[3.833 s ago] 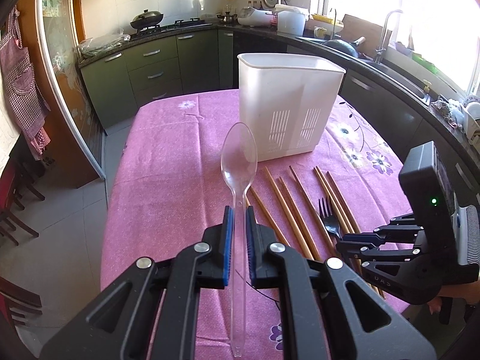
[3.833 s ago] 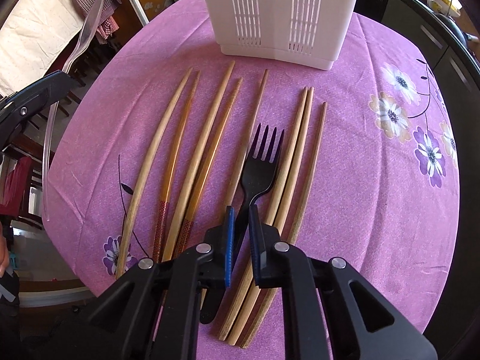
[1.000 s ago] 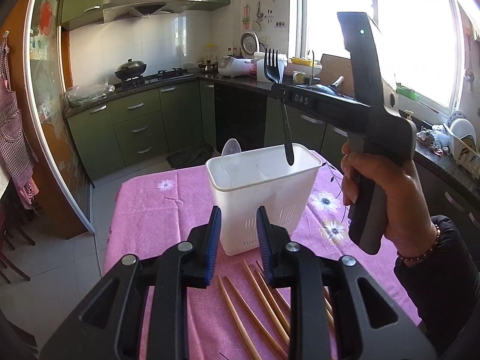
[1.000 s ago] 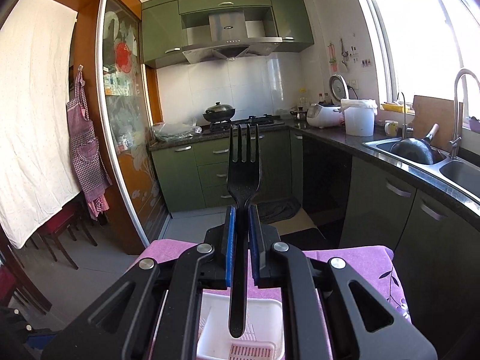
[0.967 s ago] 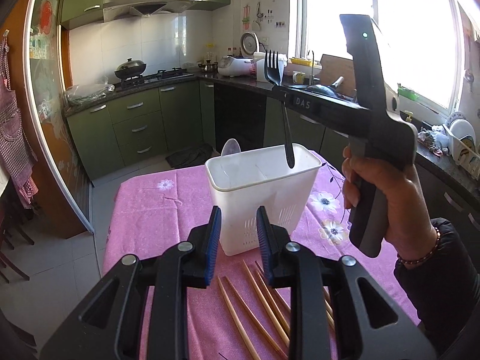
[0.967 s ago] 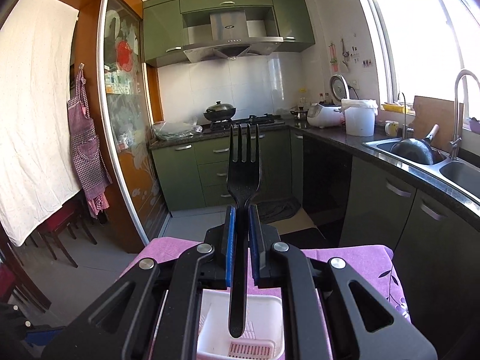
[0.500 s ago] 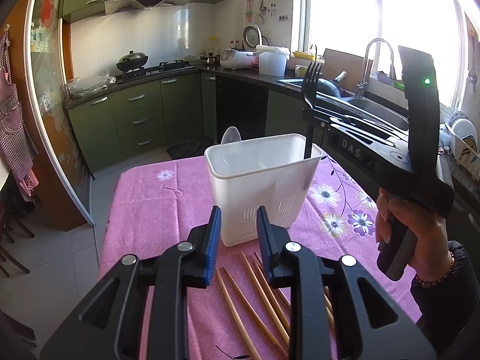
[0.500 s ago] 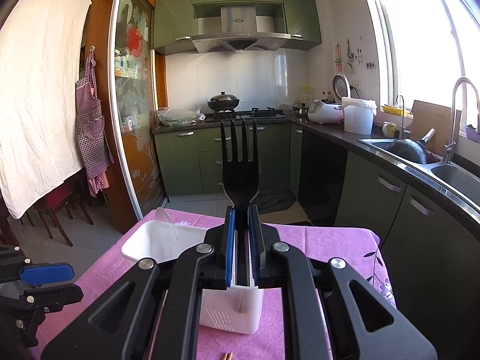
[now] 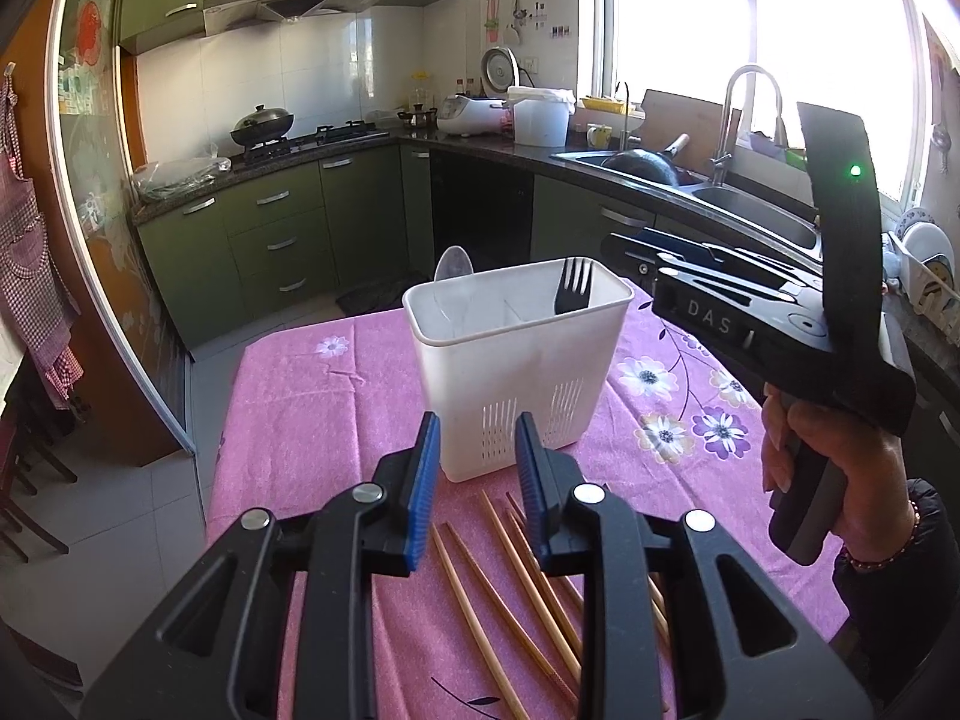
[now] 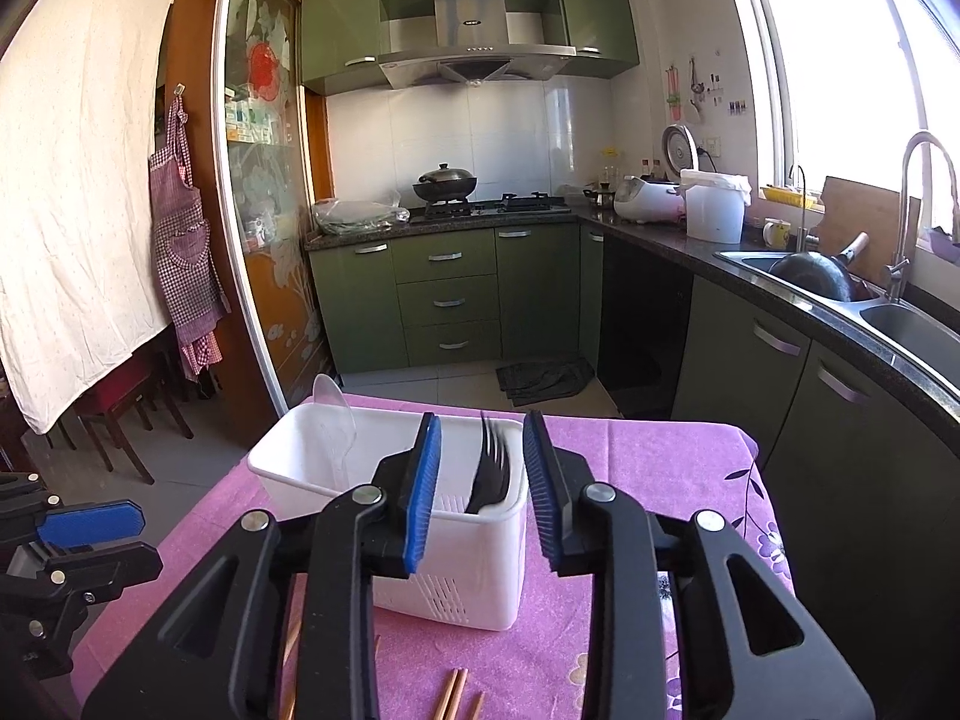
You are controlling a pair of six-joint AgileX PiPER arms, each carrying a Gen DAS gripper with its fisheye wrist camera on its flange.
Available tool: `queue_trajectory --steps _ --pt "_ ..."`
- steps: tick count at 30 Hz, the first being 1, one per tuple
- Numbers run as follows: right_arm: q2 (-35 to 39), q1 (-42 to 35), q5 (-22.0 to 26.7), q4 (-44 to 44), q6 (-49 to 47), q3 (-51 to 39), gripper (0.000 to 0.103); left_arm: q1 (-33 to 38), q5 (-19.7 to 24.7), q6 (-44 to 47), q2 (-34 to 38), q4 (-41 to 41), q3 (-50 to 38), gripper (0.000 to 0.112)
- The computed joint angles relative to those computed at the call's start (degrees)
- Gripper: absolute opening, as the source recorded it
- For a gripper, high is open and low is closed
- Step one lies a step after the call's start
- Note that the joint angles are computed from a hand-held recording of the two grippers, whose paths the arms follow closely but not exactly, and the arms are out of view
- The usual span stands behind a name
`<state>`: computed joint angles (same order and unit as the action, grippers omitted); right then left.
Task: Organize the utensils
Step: 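Lower the black fork into the white basket and open the right tool, then grasp a wooden chopstick with the left tool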
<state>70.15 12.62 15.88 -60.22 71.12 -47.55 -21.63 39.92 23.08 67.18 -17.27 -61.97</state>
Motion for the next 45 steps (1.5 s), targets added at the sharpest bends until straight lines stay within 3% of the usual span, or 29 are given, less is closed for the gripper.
queue_trajectory --steps 4,6,10,14,22,25,28,30,41,45 --pt "-3.54 0.76 1.1 4.47 -2.95 1.65 0.03 0.03 0.52 -0.48 -0.33 1.03 0.24 0.025" --pt "-6.24 0.86 2.28 9.26 -6.89 2.94 0.038 0.1 0.56 -0.87 -0.7 1.55 0.63 0.027" --pt "-12.94 1.64 6.08 17.52 -12.76 7.26 0.042 0.56 0.76 -1.09 -1.93 2.14 2.51 0.038" --pt "-18.23 1.28 9.08 24.36 -17.77 12.27 0.052 1.0 1.53 -1.9 -1.47 1.98 5.0 0.054" --pt "-22.68 -7.05 8.88 41.83 -36.34 19.36 0.052 1.58 4.36 -7.05 6.0 4.97 7.34 0.056" --pt "-23.32 -8.63 8.03 45.66 -40.69 20.98 0.052 1.73 5.11 -9.66 10.45 6.25 6.3 0.053" --pt "-22.71 -10.94 7.18 51.51 -47.67 21.21 0.053 0.67 4.75 -12.48 13.19 8.79 5.49 0.041" --pt "-21.82 -11.14 6.74 52.79 -48.93 21.06 0.057 -0.02 4.57 -14.53 14.51 10.59 4.85 0.04" --pt "-21.05 -13.1 6.23 58.5 -55.29 21.53 0.057 -1.43 7.49 -18.73 20.75 12.78 1.27 0.019" --pt "-20.87 -14.64 6.09 62.45 -59.77 21.75 0.057 -2.32 7.31 -19.99 20.8 13.71 1.38 0.017"
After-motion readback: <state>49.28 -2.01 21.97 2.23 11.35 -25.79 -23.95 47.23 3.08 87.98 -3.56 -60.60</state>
